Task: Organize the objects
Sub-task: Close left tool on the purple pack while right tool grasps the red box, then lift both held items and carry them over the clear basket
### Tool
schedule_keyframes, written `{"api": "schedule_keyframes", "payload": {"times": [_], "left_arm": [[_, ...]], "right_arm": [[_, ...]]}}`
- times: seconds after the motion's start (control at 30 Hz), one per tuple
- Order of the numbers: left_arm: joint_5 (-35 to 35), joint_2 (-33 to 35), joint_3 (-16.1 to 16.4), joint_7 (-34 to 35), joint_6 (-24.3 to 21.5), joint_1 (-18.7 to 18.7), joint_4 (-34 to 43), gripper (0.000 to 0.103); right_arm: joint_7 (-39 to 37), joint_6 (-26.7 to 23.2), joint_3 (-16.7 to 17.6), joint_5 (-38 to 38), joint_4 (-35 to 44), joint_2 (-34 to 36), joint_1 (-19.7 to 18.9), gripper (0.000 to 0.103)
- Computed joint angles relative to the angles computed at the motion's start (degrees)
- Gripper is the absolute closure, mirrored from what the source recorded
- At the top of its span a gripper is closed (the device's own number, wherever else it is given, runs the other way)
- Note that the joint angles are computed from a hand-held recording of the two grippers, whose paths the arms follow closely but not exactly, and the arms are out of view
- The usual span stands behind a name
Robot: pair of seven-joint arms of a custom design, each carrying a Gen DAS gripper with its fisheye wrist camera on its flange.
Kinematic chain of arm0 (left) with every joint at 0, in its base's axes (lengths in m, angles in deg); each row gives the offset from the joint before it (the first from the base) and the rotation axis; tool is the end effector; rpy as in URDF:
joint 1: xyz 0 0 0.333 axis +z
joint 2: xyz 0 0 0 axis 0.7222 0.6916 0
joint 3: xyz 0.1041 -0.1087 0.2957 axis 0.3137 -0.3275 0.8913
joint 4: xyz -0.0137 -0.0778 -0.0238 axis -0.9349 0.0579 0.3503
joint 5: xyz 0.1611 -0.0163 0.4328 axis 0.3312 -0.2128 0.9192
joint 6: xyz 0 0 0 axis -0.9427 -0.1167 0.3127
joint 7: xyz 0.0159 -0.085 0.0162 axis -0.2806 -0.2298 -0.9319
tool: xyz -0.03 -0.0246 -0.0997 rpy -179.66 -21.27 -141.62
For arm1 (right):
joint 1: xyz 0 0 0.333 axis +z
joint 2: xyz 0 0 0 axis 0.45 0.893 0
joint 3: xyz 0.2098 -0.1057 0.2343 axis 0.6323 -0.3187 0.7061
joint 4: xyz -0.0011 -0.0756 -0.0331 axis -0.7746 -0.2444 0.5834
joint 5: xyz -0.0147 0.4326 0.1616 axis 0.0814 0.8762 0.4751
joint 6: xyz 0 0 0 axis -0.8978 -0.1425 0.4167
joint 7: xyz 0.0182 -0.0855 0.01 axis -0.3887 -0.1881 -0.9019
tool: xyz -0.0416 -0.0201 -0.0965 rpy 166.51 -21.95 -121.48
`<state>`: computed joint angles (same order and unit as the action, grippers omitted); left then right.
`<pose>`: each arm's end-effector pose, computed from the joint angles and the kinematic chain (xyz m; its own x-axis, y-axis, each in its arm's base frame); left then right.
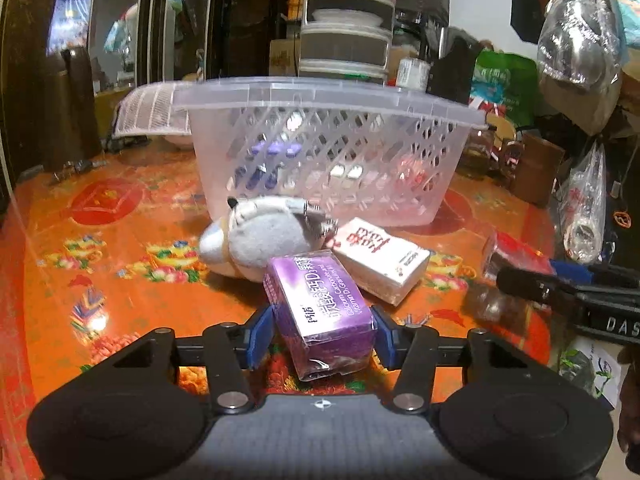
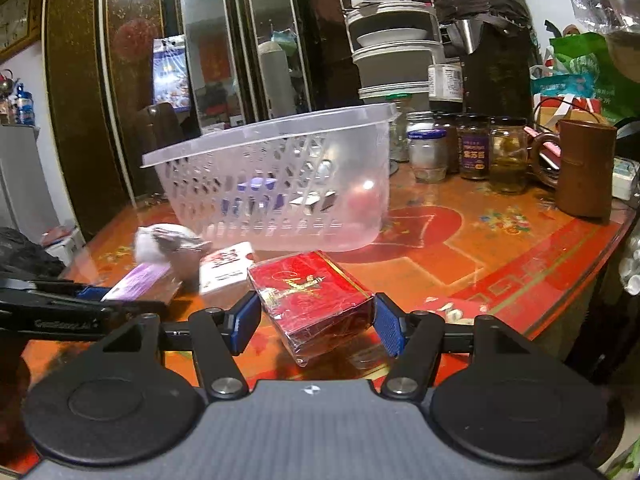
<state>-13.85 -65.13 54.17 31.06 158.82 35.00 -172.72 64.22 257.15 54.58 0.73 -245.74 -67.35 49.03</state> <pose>0.4048 -0.0493 0.4463 -0.1218 -0.9903 0.0669 -0.5514 0.0114 -0.8342 0.3986 0.1856 0.4137 0.3893 -0.9062 -0.1650 -0.4413 -0.0263 -0.8970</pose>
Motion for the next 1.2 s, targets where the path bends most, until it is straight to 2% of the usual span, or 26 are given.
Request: {"api": "schedule_keyframes", "payload": {"times": [0.23, 0.53, 0.63, 0.8, 0.93, 1.07, 1.2], "left_arm": [[0.3, -4.9, 1.2, 0.0, 1.0, -0.5, -2.9, 0.049], [0.0, -10.6, 2.7, 0.9, 0.9, -0.2, -4.6, 0.05], [0.0, -11.6, 3.6, 1.4, 1.0, -0.5, -4.1, 0.05], [-0.4, -10.7, 7.1, 2.9, 0.8, -3.1, -0.9, 0.05], [0.1, -7.4, 3.7, 2.9, 3.7, -0.1, 2.5, 0.05], [1.2, -3.9, 6.7, 3.2, 4.3, -2.6, 7.7, 0.05], [1.5, 0.5, 10.2, 4.1, 2.4, -6.5, 13.9, 0.05]], "right_arm": [[2.0, 0.4, -1.7, -3.2, -1.1, -1.0, 2.4, 0.039], [1.0, 1.7, -0.1, -2.8, -0.7, -2.2, 1.3, 0.04], [1.2, 1.9, -1.1, -3.8, -0.2, -3.0, 1.9, 0.04], [0.3, 1.7, -1.2, -4.6, 1.9, -3.8, 1.8, 0.04], [-1.0, 2.6, -0.1, -3.1, 4.7, -3.6, 0.9, 0.04], [-5.1, 2.9, 4.1, 1.4, 8.0, -2.5, -2.1, 0.04], [-7.4, 0.1, 4.2, 2.4, 13.2, 0.2, -2.3, 0.04]]}}
